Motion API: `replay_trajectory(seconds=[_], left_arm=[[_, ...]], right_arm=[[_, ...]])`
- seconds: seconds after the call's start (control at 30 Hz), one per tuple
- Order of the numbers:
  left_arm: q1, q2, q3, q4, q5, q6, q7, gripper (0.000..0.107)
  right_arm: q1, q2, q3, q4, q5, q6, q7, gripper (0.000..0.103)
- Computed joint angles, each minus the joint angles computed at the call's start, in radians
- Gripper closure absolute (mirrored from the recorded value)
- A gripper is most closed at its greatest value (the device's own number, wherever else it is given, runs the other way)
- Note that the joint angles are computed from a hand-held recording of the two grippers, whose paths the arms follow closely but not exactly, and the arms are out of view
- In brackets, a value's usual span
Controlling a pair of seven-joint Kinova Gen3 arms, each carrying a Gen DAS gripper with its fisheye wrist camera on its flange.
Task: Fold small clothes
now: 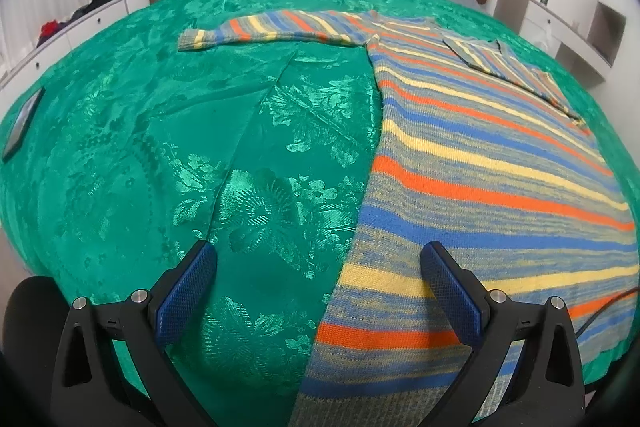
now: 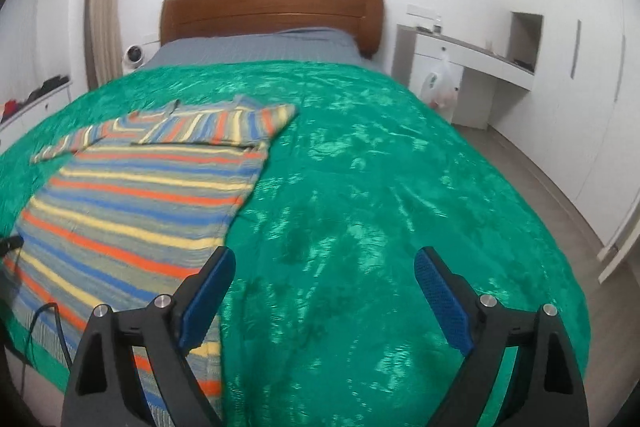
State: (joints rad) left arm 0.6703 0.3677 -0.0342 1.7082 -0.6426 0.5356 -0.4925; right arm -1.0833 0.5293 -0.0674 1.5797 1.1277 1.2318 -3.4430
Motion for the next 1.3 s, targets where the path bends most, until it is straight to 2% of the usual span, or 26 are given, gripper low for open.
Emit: replay_trajectory(seconds=[0.3, 0.6, 1.3], left_arm=[[-0.001, 0.000, 0.001, 0.000, 0.002, -0.001, -0.001, 0.005], [-0.003, -0.001, 0.001, 0.004, 0.005, -0.005, -0.002, 0.005], [-0.002, -0.001, 0.001, 0.003, 0.006, -0.004, -0.002, 0.005]], right_arm=[[-0.002, 0.034, 0.005, -0.037, -0.022, -0.029, 0.101, 0.013], [0.003, 0.018, 0.016, -0.018, -0.044, -0.044, 0.056, 0.013], [-0.004, 0.029, 0.021, -0.034, -0.048, -0.042, 0.076, 0.013]])
